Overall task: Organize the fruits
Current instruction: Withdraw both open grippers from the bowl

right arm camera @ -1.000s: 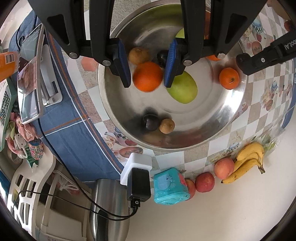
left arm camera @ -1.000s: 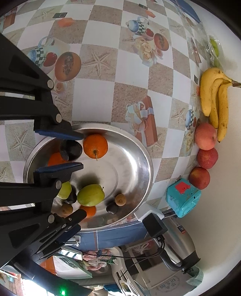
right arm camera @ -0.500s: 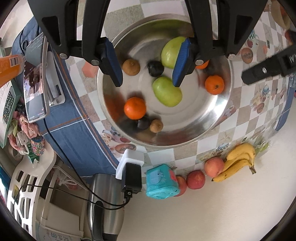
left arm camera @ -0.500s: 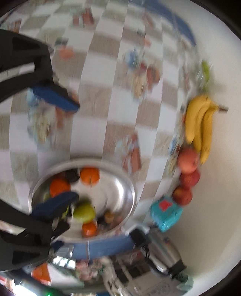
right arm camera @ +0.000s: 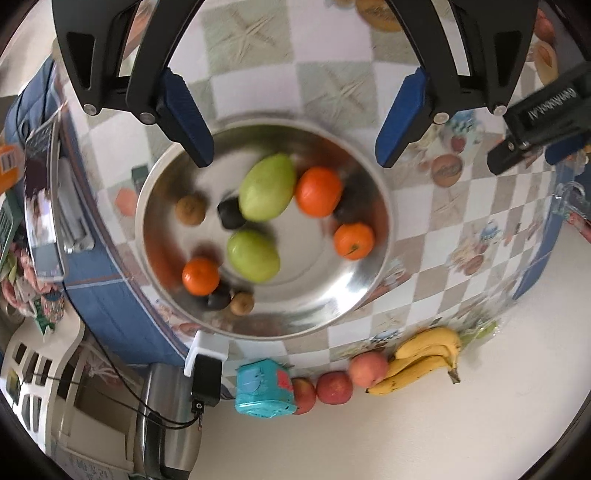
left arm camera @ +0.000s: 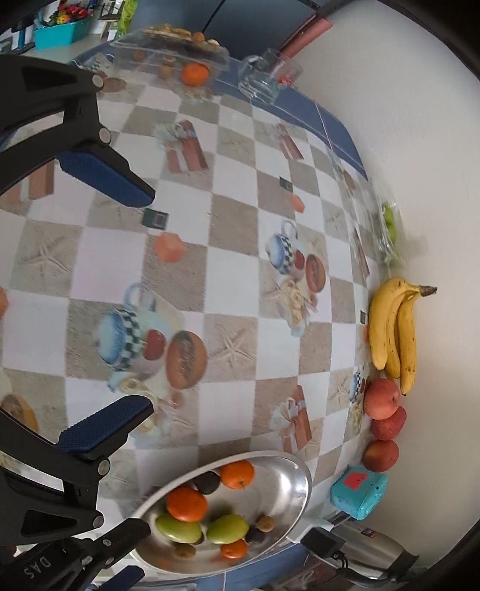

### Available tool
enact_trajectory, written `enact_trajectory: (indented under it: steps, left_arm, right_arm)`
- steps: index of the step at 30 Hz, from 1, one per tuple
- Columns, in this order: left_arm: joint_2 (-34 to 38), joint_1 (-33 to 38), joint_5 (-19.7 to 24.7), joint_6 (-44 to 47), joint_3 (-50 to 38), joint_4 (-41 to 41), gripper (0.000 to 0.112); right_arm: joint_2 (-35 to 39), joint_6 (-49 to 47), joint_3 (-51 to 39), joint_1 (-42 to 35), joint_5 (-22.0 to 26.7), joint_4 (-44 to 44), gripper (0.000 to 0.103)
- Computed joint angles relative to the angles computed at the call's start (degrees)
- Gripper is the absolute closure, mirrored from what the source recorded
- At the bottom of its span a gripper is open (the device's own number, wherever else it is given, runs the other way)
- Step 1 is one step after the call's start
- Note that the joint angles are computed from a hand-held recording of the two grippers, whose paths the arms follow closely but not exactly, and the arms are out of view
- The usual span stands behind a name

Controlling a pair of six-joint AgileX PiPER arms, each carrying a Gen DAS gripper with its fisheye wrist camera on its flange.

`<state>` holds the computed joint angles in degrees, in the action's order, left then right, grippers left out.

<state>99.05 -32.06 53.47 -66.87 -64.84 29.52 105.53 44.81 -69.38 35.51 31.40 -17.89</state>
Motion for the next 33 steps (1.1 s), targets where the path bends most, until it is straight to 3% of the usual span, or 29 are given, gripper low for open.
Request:
enact_trajectory:
  steps: [9,33]
  left_arm:
    - [-3.3,-4.4,0.9,-5.7,4.0,3.3,0.009]
    - [-3.3,1.4,-0.8,-4.6,6.2,-1.8,0.009]
  right_arm:
    - [-3.6,4.5,4.5,3.2,-0.7,-3.2,0.007]
    - [-1.5,6.9,2.1,5.5,1.3,-7.9,0.006]
